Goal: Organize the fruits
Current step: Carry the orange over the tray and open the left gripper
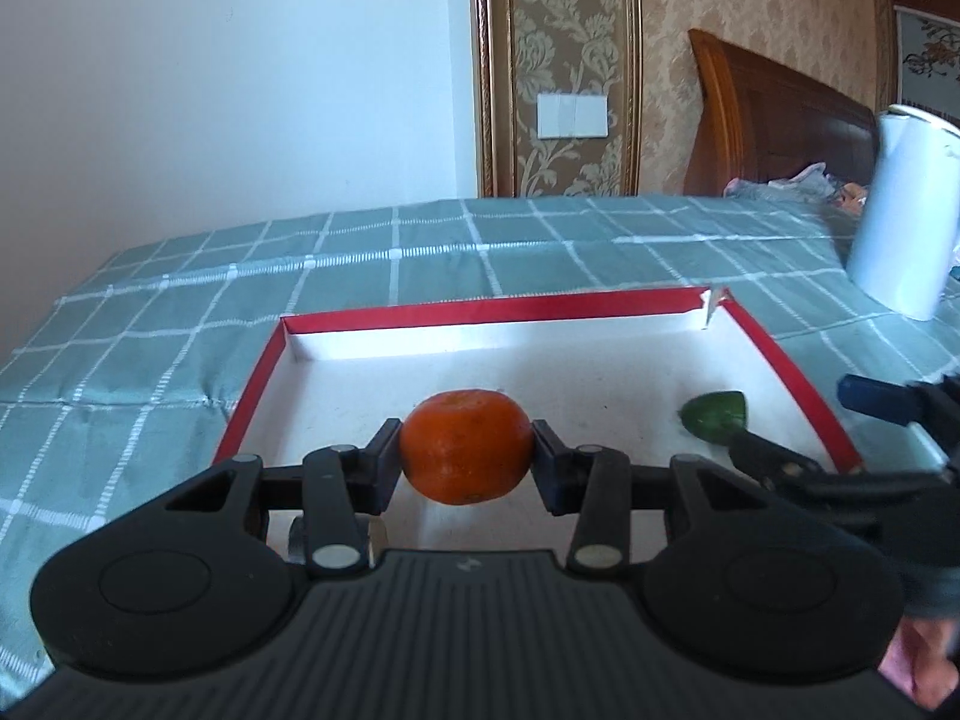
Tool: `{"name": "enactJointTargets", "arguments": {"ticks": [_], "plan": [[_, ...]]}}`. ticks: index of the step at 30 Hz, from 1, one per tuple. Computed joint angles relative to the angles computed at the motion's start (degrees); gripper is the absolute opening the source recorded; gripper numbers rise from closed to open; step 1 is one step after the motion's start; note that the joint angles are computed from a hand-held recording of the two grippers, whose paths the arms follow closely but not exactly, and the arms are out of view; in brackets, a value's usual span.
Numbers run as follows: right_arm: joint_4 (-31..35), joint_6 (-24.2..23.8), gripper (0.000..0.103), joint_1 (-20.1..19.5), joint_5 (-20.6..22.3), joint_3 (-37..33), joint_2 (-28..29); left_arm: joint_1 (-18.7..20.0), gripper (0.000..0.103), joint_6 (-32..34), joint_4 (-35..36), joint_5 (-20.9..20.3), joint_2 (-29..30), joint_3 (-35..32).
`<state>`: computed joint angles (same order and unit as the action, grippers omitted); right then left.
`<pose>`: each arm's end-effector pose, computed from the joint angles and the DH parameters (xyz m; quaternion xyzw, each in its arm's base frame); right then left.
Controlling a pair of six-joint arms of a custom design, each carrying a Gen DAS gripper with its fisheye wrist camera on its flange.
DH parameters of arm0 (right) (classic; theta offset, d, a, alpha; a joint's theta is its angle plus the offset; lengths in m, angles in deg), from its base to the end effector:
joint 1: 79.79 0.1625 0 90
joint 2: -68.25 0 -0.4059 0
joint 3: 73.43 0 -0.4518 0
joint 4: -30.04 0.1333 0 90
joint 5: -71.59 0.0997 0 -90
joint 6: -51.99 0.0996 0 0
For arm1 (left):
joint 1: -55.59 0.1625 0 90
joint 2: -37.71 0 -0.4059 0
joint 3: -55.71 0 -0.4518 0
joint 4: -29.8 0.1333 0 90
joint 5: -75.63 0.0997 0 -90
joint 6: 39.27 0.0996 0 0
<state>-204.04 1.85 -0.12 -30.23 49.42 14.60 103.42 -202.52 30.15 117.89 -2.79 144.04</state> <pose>0.0176 -0.5329 0.1379 0.2100 -0.7639 0.4813 0.3751 -0.2375 -0.5706 -0.0251 0.2944 0.8148 -0.4015 0.2969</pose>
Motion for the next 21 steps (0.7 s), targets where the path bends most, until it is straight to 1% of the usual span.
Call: {"name": "enactJointTargets", "arguments": {"ticks": [5, 8, 13, 14, 17, 18, 19, 21], "plan": [[1.06, 0.27, 0.079, 0.13, -0.13, 0.09, -0.4, 1.28, 0.041, -1.1, 3.42, -0.08, 3.17, -4.88], [1.82, 0.41, 0.079, 0.19, -0.05, 0.15, -0.67, 1.86, 0.041, -2.33, 6.07, -1.01, 5.34, -8.07], [2.08, 0.64, 0.079, 0.19, 0.24, 0.43, -0.85, 3.21, 0.041, -7.44, 12.75, -1.22, 8.68, -13.37], [2.23, 0.72, 0.079, 0.18, 0.21, 0.45, -0.89, 3.48, 0.043, -8.17, 13.45, -1.16, 8.97, -13.83], [2.46, 0.88, 0.079, 0.21, 0.09, 0.37, -0.92, 3.48, 0.047, -7.22, 11.73, -1.41, 8.26, -12.75], [2.46, 0.88, 0.079, 0.21, 0.09, 0.37, -0.92, 3.37, 0.051, -6.88, 11.4, -1.83, 8.21, -12.6], [2.49, 0.89, 0.079, 0.27, -0.07, 0.29, -0.9, 3.27, 0.062, -6.2, 10.76, -2.14, 8.0, -12.17], [2.44, 0.89, 0.079, 0.27, -0.22, 0.17, -0.87, 3.12, 0.072, -4.89, 9.05, -2.49, 7.34, -10.99]]}}
